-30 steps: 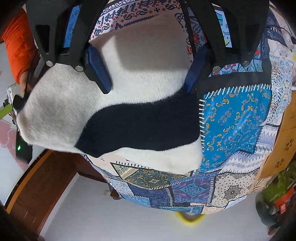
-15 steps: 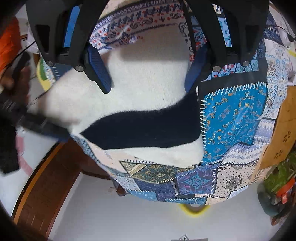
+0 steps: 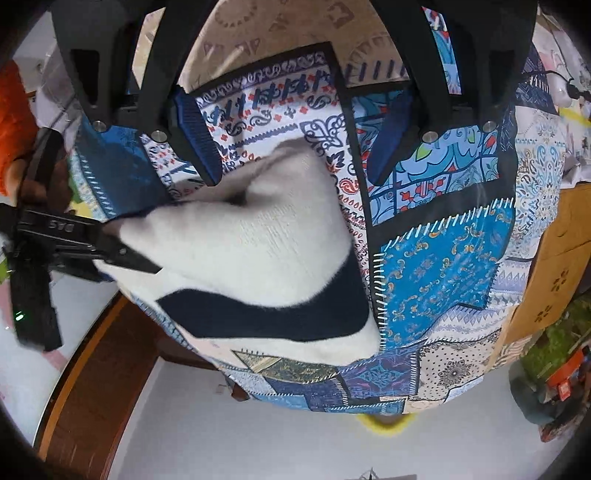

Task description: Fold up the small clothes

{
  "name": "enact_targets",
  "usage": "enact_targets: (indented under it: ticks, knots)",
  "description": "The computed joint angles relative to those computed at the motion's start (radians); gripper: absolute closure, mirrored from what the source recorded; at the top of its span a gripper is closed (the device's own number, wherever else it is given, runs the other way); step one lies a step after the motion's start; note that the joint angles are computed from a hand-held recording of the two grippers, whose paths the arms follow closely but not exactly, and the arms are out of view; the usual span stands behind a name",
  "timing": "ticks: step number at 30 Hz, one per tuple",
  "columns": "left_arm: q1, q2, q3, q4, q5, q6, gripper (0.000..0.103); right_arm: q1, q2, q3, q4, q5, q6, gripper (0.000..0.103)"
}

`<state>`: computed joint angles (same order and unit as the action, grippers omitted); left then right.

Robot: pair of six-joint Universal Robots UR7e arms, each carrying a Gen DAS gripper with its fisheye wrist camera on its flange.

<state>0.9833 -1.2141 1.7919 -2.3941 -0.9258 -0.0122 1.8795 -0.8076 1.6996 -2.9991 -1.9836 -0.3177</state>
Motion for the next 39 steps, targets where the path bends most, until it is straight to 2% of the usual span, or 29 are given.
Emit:
enact_targets:
  ticks: [2,3,6,8,15,16,17,20,25,28,33,37,39]
  knots:
    - [-0.005,0.022,0.003,-0.031,0.055,-0.013,0.024,0.002,0.006,0.000,-0.010,-0.007,-0.005,0.042]
    - [-0.003,0.031,-0.003,-0.036,0.078,-0.045,0.030,0.002,0.005,0.002,-0.011,-0.008,-0.006,0.042]
    - [0.034,0.012,-0.024,-0.035,-0.014,-0.152,0.034,-0.005,0.004,0.005,-0.009,0.001,-0.003,0.042]
    - [0.039,-0.003,-0.018,-0.043,-0.021,-0.169,0.034,-0.008,0.002,0.011,-0.015,0.004,-0.008,0.042]
    - [0.011,-0.057,0.045,-0.016,0.125,-0.174,0.035,-0.018,-0.009,0.032,-0.036,0.017,-0.017,0.042]
    - [0.011,-0.061,0.043,0.009,0.162,-0.190,0.041,-0.020,-0.012,0.037,-0.036,0.020,-0.012,0.042]
    - [0.013,-0.063,0.036,0.046,0.196,-0.203,0.043,-0.022,-0.016,0.040,-0.035,0.024,-0.007,0.042]
    - [0.033,-0.082,0.011,0.087,0.167,-0.176,0.043,-0.022,-0.031,0.041,-0.013,0.034,0.000,0.041]
    - [0.007,-0.057,-0.035,0.018,0.157,-0.015,0.043,0.005,-0.049,0.019,-0.003,0.032,-0.028,0.039]
    - [0.003,-0.017,-0.093,-0.012,0.090,0.057,0.041,0.020,-0.043,-0.015,-0.004,0.051,-0.054,0.039]
    - [0.016,0.105,-0.237,-0.018,-0.016,0.159,0.041,0.026,-0.005,-0.088,0.024,0.097,-0.062,0.039]
    - [0.048,0.195,-0.338,0.072,-0.118,0.172,0.041,0.015,0.042,-0.150,0.101,0.099,-0.063,0.041]
    - [0.056,0.225,-0.357,0.106,-0.126,0.188,0.041,0.001,0.059,-0.171,0.152,0.092,-0.050,0.041]
